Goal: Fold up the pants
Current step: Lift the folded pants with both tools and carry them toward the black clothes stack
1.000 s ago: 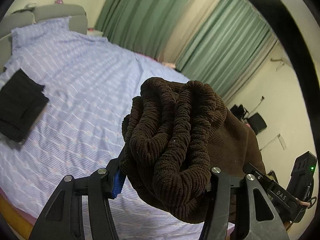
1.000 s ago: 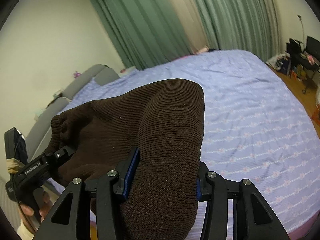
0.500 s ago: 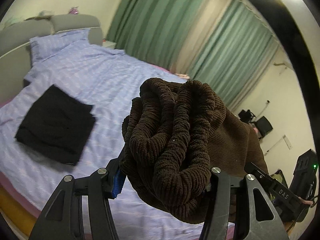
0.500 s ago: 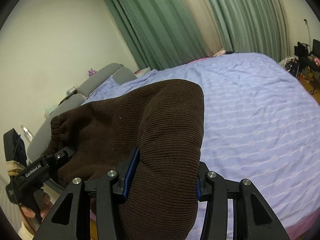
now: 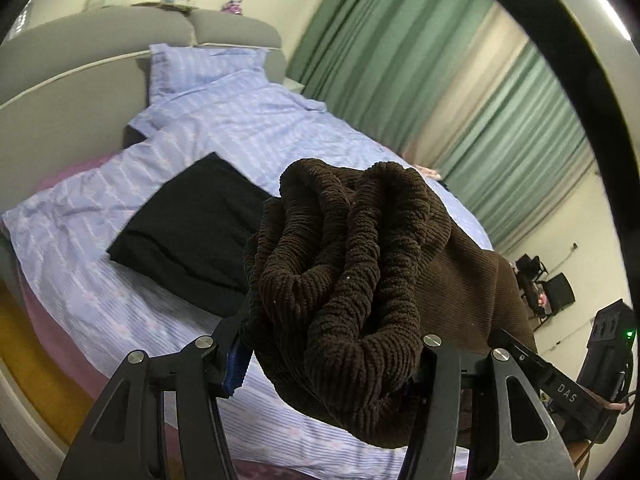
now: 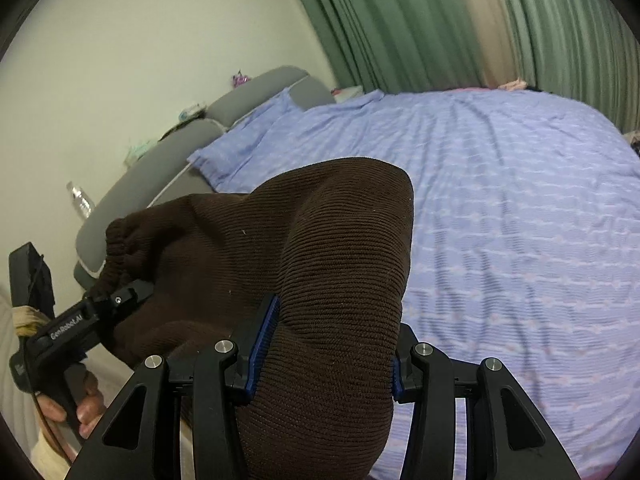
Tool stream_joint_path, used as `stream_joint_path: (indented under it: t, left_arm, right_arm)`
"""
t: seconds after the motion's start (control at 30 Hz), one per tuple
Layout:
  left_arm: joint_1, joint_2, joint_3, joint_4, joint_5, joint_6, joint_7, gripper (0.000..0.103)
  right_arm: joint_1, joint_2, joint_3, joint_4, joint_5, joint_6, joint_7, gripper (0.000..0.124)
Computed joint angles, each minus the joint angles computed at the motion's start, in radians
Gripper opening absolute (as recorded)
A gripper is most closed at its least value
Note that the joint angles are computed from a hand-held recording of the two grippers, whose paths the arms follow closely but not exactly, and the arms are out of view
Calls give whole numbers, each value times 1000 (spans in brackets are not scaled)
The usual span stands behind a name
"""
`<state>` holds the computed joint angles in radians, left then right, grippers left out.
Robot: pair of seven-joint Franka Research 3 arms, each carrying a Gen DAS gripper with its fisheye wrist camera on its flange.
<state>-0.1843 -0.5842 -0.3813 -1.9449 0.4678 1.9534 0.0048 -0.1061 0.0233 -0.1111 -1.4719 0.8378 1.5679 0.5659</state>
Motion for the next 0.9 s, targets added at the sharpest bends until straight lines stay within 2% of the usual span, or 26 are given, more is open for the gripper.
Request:
stream_joint_path:
  t: [0.17, 0.3, 0.4, 0.53, 0.67, 0.9]
  left_arm:
    - [-22, -139, 123, -171, -49, 96, 100, 55]
    - [-24, -213, 240, -273, -113, 168, 264, 55]
    - [-4, -247, 313, -334, -150, 204, 369, 55]
    - [30, -256, 407, -409, -203, 291, 489, 55]
    - [67, -204, 498, -446, -266, 387, 603, 55]
    - [108, -56, 590, -454, -400, 529, 780, 55]
  right_arm:
    - [76, -103, 45, -147, -49, 121, 25, 46]
    - [157, -166, 83, -259, -92, 245, 109, 46]
    - [212, -179, 104, -309, -118, 305, 171, 46]
    - [281, -127, 140, -307, -162, 391, 241, 46]
    - [335, -41, 171, -247, -218, 467, 296, 46]
    - [408, 145, 208, -92, -367, 554, 389, 46]
